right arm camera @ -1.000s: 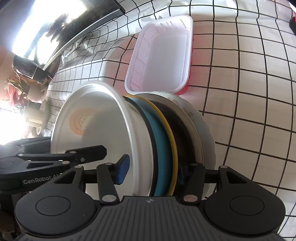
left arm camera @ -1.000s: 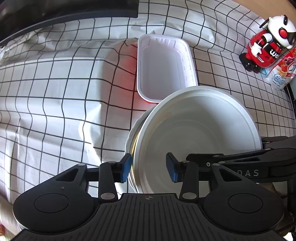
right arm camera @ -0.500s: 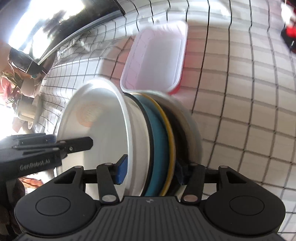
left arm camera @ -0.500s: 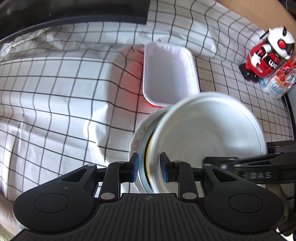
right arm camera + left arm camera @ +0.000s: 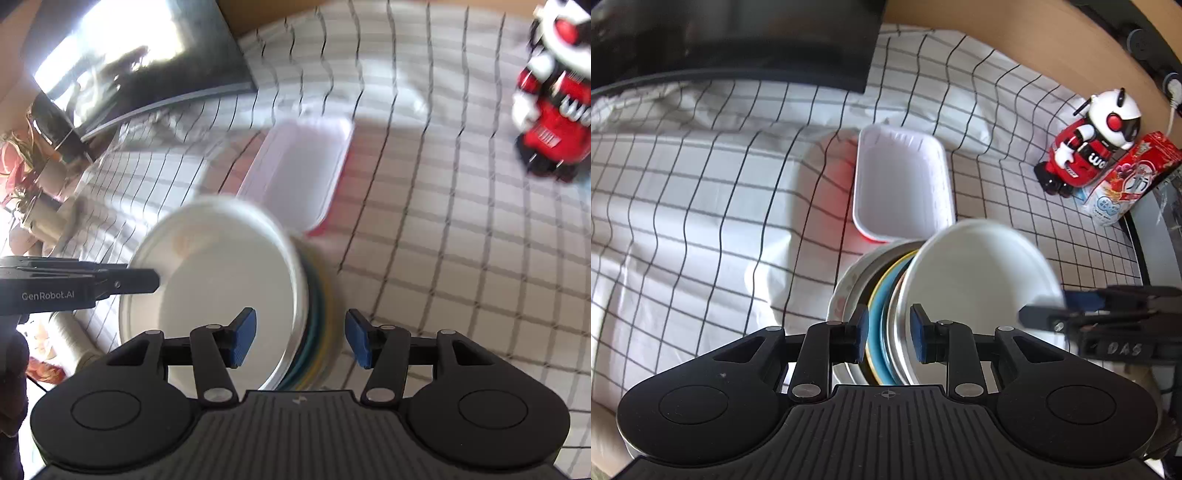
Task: Organize plates and bowls
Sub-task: 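Lift the bowl stack with both grippers and lower it into the steel bowl, then move both grippers to the white-and-red tray and grip its rim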
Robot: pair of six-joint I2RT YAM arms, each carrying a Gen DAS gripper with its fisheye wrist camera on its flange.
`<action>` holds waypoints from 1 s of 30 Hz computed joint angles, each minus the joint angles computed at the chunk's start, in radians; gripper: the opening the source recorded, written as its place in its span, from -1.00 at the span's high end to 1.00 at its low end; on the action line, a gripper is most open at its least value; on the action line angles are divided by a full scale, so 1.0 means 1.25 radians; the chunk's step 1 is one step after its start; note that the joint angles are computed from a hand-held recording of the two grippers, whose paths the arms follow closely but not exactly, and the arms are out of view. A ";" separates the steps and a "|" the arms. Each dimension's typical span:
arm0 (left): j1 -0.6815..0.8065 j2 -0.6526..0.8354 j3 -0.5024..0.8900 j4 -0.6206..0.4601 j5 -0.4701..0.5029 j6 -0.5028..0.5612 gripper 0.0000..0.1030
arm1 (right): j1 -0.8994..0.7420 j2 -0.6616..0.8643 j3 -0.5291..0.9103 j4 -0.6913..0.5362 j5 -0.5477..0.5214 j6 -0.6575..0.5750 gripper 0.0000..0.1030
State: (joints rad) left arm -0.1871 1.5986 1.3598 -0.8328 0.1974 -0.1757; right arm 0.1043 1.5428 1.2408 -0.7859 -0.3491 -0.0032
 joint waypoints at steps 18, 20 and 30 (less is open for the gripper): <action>0.067 -0.016 -0.135 0.089 0.046 0.036 0.10 | 0.098 -0.020 0.007 -0.014 0.101 0.051 -0.27; 0.084 -0.012 -0.136 0.087 0.074 0.053 0.10 | 0.103 0.009 0.047 -0.046 0.057 0.067 -0.34; 0.200 0.048 0.035 -0.055 0.340 0.181 0.20 | 0.165 -0.010 0.158 -0.084 0.229 0.084 -0.54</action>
